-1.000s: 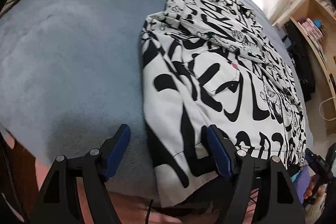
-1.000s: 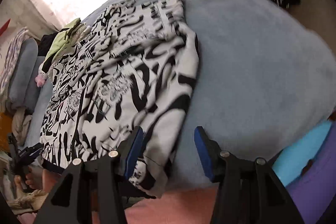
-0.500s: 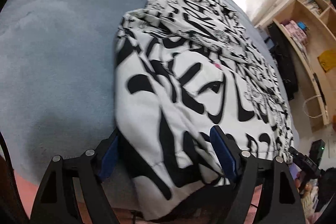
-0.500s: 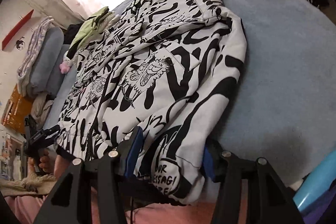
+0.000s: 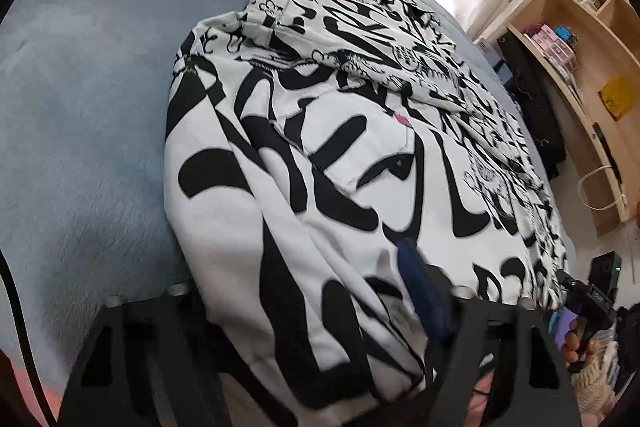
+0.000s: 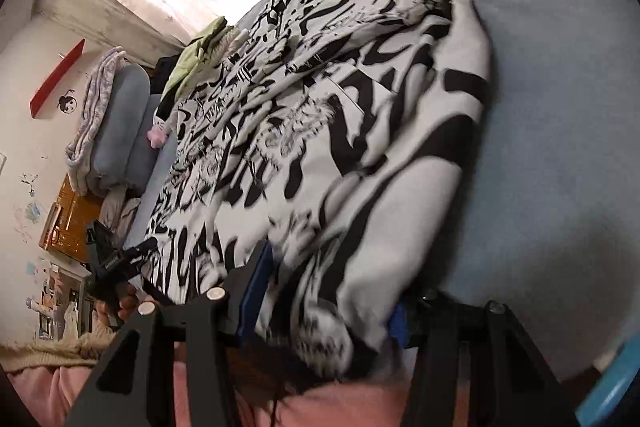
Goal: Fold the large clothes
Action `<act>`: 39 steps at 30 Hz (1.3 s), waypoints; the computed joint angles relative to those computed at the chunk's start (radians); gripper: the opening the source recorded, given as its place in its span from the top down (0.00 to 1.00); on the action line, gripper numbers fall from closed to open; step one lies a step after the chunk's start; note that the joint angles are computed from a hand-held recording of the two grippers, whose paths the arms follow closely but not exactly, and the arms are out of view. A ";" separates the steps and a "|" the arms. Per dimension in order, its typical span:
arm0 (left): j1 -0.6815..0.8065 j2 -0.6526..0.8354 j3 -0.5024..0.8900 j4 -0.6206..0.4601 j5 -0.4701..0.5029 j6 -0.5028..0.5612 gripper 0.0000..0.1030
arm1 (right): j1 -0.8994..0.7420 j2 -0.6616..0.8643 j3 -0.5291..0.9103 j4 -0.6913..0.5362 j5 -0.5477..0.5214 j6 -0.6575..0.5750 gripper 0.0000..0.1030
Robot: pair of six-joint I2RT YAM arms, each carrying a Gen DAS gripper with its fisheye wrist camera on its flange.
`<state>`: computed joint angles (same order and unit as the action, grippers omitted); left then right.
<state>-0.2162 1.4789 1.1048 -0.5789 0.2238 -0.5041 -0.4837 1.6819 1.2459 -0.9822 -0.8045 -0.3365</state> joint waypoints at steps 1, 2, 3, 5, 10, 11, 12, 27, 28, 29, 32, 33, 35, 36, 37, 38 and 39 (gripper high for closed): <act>0.003 0.012 0.007 0.002 0.014 -0.008 0.77 | 0.016 -0.006 -0.001 0.027 0.014 0.033 0.54; 0.018 0.028 0.012 0.009 0.060 -0.037 0.78 | 0.033 -0.012 -0.002 0.049 0.040 0.060 0.61; 0.023 0.028 0.006 0.023 0.066 -0.070 0.84 | 0.060 -0.022 -0.003 0.074 0.088 0.093 0.68; 0.010 0.035 0.021 0.018 0.046 -0.109 0.88 | 0.084 -0.038 -0.005 0.099 0.142 0.126 0.77; -0.023 0.007 0.078 -0.057 -0.017 -0.187 0.95 | 0.149 -0.151 -0.023 0.134 0.283 0.164 0.86; -0.015 -0.010 0.081 -0.062 0.003 -0.201 0.95 | 0.147 -0.172 -0.017 0.130 0.283 0.162 0.88; -0.012 -0.022 0.088 -0.071 0.011 -0.209 0.95 | 0.145 -0.195 0.000 0.111 0.282 0.160 0.88; -0.011 -0.184 0.394 -0.437 0.042 -0.136 0.96 | 0.002 -0.242 0.346 -0.347 0.126 -0.027 0.90; -0.002 -0.159 0.427 -0.447 0.053 -0.142 0.96 | -0.008 -0.224 0.367 -0.355 0.109 -0.013 0.90; 0.013 -0.139 0.448 -0.447 0.071 -0.143 0.96 | -0.013 -0.203 0.385 -0.347 0.090 0.013 0.90; 0.045 -0.061 0.509 -0.428 0.109 -0.155 0.95 | 0.000 -0.130 0.441 -0.314 0.056 0.106 0.89; 0.063 -0.012 0.549 -0.422 0.127 -0.158 0.95 | 0.012 -0.089 0.471 -0.292 0.045 0.157 0.89; 0.084 0.075 0.627 -0.404 0.140 -0.165 0.95 | 0.032 -0.017 0.546 -0.265 0.027 0.225 0.89; 0.085 0.114 0.657 -0.387 0.140 -0.171 0.95 | 0.034 0.010 0.576 -0.261 0.020 0.241 0.89; 0.098 0.184 0.728 -0.385 0.149 -0.166 0.94 | 0.049 0.058 0.632 -0.246 0.018 0.282 0.88; 0.106 0.246 0.799 -0.392 0.160 -0.156 0.93 | 0.062 0.097 0.680 -0.235 0.020 0.312 0.88; 0.111 0.325 0.898 -0.414 0.161 -0.151 0.90 | 0.088 0.167 0.770 -0.222 0.039 0.360 0.87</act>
<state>-0.1048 1.8041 2.0029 -0.9928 0.3844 -0.6549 -0.3957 1.8487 2.0159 -1.2038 -0.7655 0.0236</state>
